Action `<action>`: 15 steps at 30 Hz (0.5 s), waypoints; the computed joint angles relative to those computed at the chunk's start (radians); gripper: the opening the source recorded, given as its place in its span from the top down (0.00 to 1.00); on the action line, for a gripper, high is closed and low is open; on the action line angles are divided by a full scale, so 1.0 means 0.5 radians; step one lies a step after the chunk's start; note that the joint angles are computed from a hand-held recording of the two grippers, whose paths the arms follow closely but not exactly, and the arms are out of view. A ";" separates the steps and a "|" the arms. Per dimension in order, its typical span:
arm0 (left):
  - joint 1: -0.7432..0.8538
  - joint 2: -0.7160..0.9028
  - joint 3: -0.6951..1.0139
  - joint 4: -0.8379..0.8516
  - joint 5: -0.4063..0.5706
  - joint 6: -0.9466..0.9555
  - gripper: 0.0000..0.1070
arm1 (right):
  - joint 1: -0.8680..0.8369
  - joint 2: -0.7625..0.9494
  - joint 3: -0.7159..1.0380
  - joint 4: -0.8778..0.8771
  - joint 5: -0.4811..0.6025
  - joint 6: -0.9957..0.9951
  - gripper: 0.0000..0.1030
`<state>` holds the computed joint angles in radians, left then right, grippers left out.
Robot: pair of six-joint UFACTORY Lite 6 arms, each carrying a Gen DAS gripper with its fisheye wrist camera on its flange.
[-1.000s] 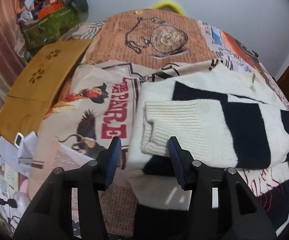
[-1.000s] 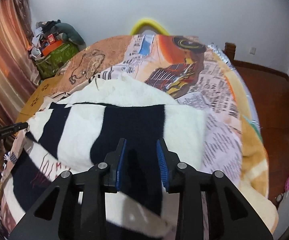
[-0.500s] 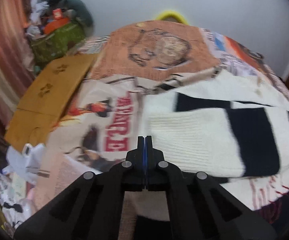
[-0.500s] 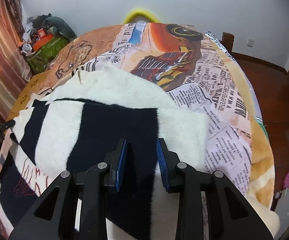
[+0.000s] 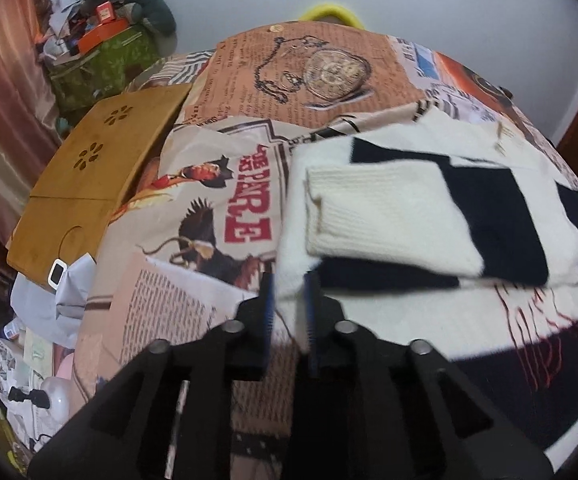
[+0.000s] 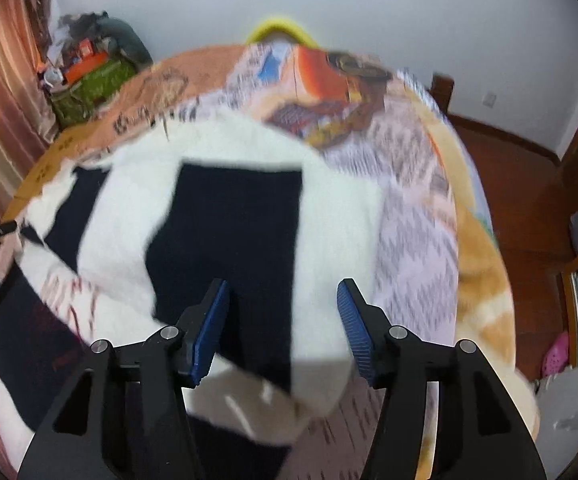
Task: Fold small clothes
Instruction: 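Grasp the sleeve cuff with the left gripper and tuck it onto the folded sweater, then grasp the sweater hem edge with both grippers and lift it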
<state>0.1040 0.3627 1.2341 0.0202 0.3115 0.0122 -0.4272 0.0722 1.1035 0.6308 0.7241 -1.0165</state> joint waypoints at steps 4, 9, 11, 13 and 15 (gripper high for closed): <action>-0.042 -0.198 -0.196 0.054 0.001 -0.042 0.52 | -0.113 -0.110 -0.094 -0.022 0.128 -0.020 0.49; -0.052 -0.479 -0.459 0.009 0.047 -0.002 0.39 | -0.286 -0.297 -0.194 -0.057 0.316 -0.047 0.49; -0.052 -0.589 -0.568 0.052 0.052 -0.027 0.32 | -0.363 -0.384 -0.238 -0.036 0.379 -0.080 0.49; -0.041 -0.703 -0.681 0.047 0.066 -0.012 0.28 | -0.471 -0.483 -0.279 -0.004 0.483 -0.129 0.48; -0.014 -0.785 -0.766 -0.045 0.094 0.072 0.26 | -0.553 -0.579 -0.334 0.020 0.577 -0.173 0.43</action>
